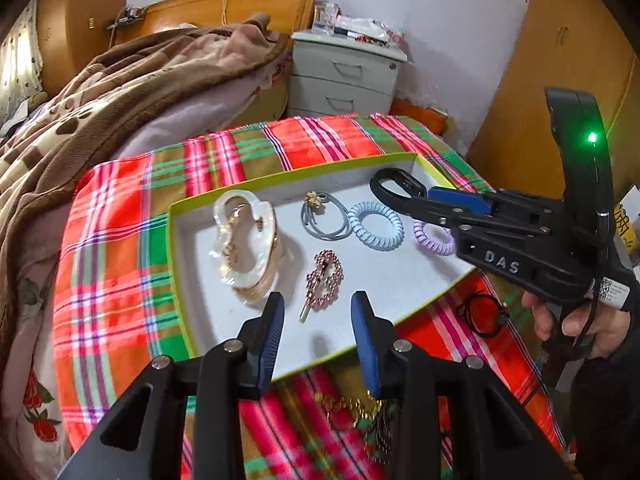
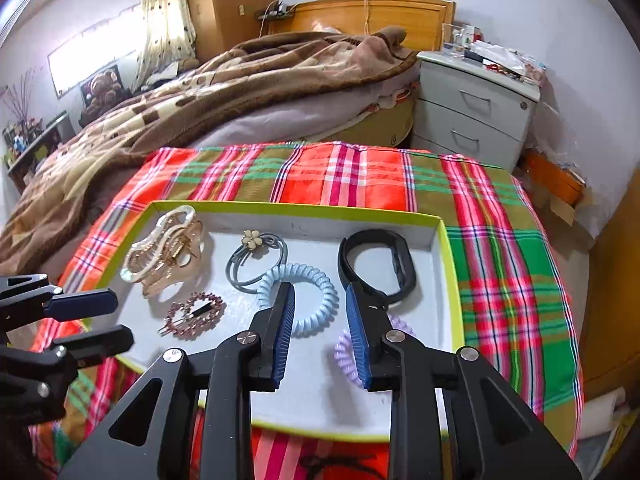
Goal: Organize jewelry
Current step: 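Open the left tool releasing the pink clip while the right tool releases the coil tie, then move the left tool to the gold chains while the right tool grasps the black charm hair tie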
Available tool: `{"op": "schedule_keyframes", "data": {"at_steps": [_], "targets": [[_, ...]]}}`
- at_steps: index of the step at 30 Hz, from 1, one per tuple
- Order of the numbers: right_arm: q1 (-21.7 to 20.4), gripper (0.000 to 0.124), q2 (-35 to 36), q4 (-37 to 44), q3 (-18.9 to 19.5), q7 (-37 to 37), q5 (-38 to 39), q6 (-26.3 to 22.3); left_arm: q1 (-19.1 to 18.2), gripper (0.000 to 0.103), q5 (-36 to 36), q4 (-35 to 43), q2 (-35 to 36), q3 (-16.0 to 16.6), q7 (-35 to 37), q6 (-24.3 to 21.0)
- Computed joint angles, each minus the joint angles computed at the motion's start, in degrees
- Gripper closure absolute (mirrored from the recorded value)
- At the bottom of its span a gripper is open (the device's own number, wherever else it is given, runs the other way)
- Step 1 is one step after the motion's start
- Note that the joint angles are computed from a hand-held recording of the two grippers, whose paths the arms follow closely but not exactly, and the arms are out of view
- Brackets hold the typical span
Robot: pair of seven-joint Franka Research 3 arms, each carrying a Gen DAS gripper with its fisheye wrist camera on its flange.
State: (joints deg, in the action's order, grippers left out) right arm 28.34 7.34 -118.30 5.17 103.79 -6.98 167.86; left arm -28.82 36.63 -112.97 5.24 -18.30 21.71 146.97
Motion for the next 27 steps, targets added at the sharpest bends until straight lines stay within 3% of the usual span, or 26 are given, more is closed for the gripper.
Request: {"op": "schedule_keyframes", "data": {"at_steps": [5, 8, 14, 18, 24, 27], "targets": [[-1.21, 0.089, -4.32, -5.53, 0.94, -0.62, 3.24, 3.76, -0.05, 0.066, 1.2, -3.34, -3.56, -0.57, -2.97, -0.12], [-2.08, 0.088, -7.03, -9.04, 1.06, 2.42, 1.03, 5.49, 0.23, 0.066, 1.41, -5.63, -5.55, -1.15, -5.03, -0.11], [-4.33, 0.08, -12.19, -16.21, 2.89, -0.23, 7.45, 8.04, 0.76, 0.065, 1.76, -8.96, -7.59, -2.33, -8.85, 0.96], [-4.91, 0.079, -14.75, -20.01, 3.67, -2.4, 11.58, 8.37, 0.88, 0.065, 1.65, -10.9, -8.51, -2.81, -10.21, 2.4], [-9.0, 0.079, -15.46, -22.16, 6.62, 1.65, 8.4, 5.36, 1.2, 0.065, 1.39, -13.33, -9.82, -3.23, -11.55, 4.14], [-7.85, 0.079, -15.55, -22.53, 5.82, 0.6, 9.74, 4.65, 1.38, 0.065, 1.14, -14.5, -10.49, -3.43, -12.02, 4.91]]}}
